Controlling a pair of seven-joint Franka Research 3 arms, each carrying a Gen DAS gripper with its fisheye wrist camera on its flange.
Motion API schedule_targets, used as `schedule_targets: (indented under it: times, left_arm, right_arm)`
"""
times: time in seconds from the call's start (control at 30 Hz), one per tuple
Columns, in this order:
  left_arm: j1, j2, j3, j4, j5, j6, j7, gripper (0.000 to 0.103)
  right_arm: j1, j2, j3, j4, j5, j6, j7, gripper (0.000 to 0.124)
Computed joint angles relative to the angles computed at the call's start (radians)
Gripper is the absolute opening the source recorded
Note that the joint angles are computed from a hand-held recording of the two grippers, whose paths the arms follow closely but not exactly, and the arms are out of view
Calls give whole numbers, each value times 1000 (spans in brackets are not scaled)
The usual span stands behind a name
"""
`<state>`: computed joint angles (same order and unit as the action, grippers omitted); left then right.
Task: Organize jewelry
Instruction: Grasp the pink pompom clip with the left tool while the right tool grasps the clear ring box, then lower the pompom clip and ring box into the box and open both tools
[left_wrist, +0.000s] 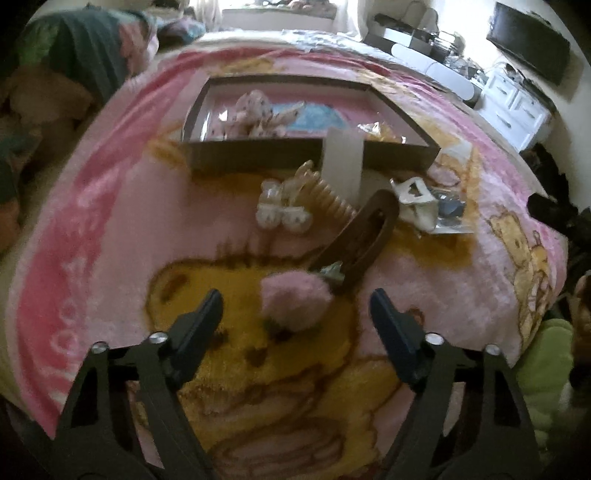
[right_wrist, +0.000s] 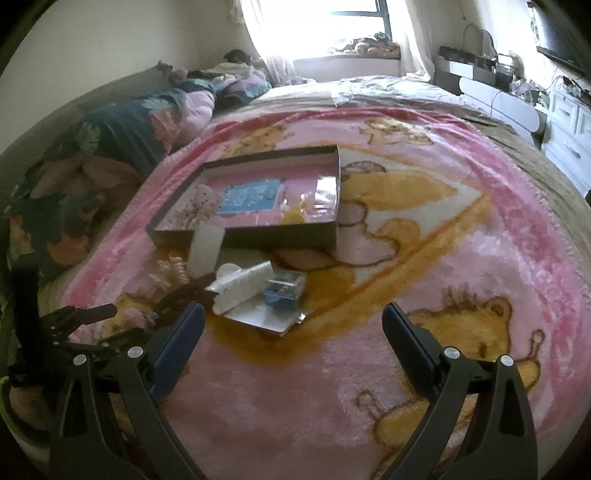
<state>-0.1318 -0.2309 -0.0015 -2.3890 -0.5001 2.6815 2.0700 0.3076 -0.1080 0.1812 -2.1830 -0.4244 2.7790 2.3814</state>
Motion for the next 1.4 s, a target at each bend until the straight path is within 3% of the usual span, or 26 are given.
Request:
schedule_targets:
  times: [0.07, 0.13, 0.37, 0.5, 0.77, 0.87, 1.13, 1.4]
  left_arm:
    - [-2, 7, 14, 8, -27, -34, 20, 54]
    - [4, 14, 15, 11, -44, -53, 30, 51]
    - [15, 31, 13, 16, -123, -45, 68, 25]
    - [24, 32, 7, 15, -152, -43, 94, 23]
    - [47, 27, 17, 29, -212, -50, 118, 23]
    - [55, 27, 17, 32, -211, -42, 113, 23]
    - [66, 31, 19, 41, -219, -34, 108, 22]
    - [63, 21, 16, 39, -211, -17, 103, 22]
  right_arm:
    - [1, 21, 0, 13, -3, -10, -4, 96]
    - [7, 41, -7, 25, 1, -17, -10, 96]
    - [38, 91, -37, 60, -2, -34, -9, 93]
    - [55, 128, -54, 99, -6, -46, -16, 84]
    - [95, 241, -93, 210, 98, -99, -98, 54]
    - [108, 265, -108, 231, 128, -107, -117, 33]
    - [121, 203, -146, 154, 47, -59, -10, 31]
    - [48, 83, -113, 46, -104, -28, 159, 31]
